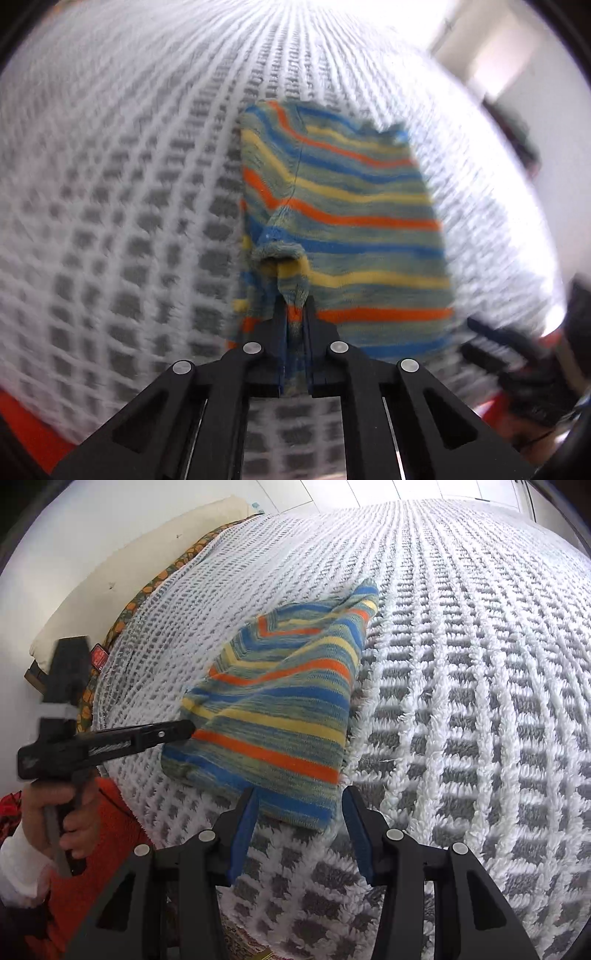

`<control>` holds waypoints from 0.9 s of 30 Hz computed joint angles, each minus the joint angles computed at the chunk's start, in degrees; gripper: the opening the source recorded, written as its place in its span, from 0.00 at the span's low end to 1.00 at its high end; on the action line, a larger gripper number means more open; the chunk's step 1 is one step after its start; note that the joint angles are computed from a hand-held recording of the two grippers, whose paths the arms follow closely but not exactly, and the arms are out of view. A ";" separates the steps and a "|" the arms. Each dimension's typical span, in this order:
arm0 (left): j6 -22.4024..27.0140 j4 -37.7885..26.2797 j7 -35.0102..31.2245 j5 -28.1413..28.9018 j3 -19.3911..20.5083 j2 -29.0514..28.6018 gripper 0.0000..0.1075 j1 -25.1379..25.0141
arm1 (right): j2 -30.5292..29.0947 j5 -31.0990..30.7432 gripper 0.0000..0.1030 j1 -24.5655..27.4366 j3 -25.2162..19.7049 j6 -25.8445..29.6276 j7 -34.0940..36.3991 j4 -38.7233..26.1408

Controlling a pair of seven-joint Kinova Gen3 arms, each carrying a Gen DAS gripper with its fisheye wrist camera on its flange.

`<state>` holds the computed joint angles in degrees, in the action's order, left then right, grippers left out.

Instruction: Fold small clothes

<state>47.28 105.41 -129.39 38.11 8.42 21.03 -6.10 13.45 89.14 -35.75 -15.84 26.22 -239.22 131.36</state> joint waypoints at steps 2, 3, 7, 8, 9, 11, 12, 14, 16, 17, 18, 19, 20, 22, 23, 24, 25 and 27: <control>4.66 -0.61 0.53 4.66 1.34 2.92 0.04 -5.31 | -0.41 -1.13 0.46 -0.80 -0.11 1.33 0.96 -0.31; 6.99 -0.72 -0.16 6.97 1.46 4.90 0.04 -7.96 | -0.76 -0.57 0.46 -1.26 -0.26 2.10 0.23 0.12; 15.59 -2.79 0.96 11.80 -1.29 13.56 0.05 -12.38 | 0.25 2.86 0.46 0.62 -0.14 -1.24 -1.99 0.41; 16.80 -2.96 1.20 12.64 -1.16 14.57 0.07 -13.36 | 0.81 3.36 0.46 1.50 -0.29 -2.52 -2.29 0.23; 17.22 -3.18 1.57 12.68 -1.24 14.72 0.07 -13.53 | 1.25 3.62 0.46 2.25 -0.52 -3.50 -2.28 0.00; 17.55 -4.03 2.01 11.10 -1.40 13.70 0.09 -12.78 | 1.49 3.55 0.46 2.66 -1.25 -3.62 -1.86 -0.25; 17.43 -4.20 2.03 10.07 -1.55 12.43 0.09 -12.35 | 1.26 2.34 0.46 2.39 -1.45 -2.98 -0.59 -0.41; 15.00 -3.61 2.11 7.93 -2.44 8.26 0.32 -11.05 | 0.14 -1.08 0.46 0.61 -1.38 0.14 2.06 -0.71; 10.62 -1.93 2.03 6.19 -3.58 3.29 0.47 -9.53 | -1.10 -2.78 0.46 -1.38 -0.73 3.35 4.21 -1.25; 9.21 -1.70 1.90 5.48 -3.37 1.58 0.47 -9.36 | -1.76 -2.50 0.46 -1.55 -0.21 3.64 5.61 -1.74; 8.45 -2.50 2.14 5.20 -3.68 0.93 0.47 -8.68 | -2.03 -2.27 0.46 -1.27 0.38 3.44 7.94 -2.68; 8.50 -3.94 2.42 5.16 -3.44 0.93 0.47 -8.36 | -1.87 -1.91 0.46 -0.72 1.00 2.82 10.27 -3.80; 8.44 -4.61 1.88 5.81 -2.82 0.28 0.47 -8.15 | -1.46 -1.52 0.46 0.02 1.69 1.86 12.60 -5.07; 8.59 -5.75 -0.12 6.66 -1.75 -0.16 0.48 -7.48 | -0.10 0.72 0.46 2.43 3.24 -2.11 14.49 -7.32; 8.10 -6.79 -0.21 6.49 -1.36 0.41 0.48 -6.20 | 0.90 2.44 0.46 3.67 3.94 -4.26 14.03 -8.21; 7.44 -7.57 -0.52 6.01 -0.88 1.10 0.48 -4.61 | 2.11 3.51 0.46 5.61 3.91 -6.58 13.78 -9.11; 7.10 -8.90 -0.06 4.60 -0.58 2.34 0.48 -2.66 | 3.47 3.65 0.46 8.26 2.82 -8.91 14.16 -9.84; 5.77 -10.99 1.92 -0.06 -1.76 5.44 0.47 2.65 | 6.52 1.13 0.46 12.51 0.66 -12.91 16.89 -11.03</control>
<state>53.05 94.43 -127.47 38.05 6.66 26.47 -3.45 19.97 90.27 -23.25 -15.18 13.30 -222.33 120.32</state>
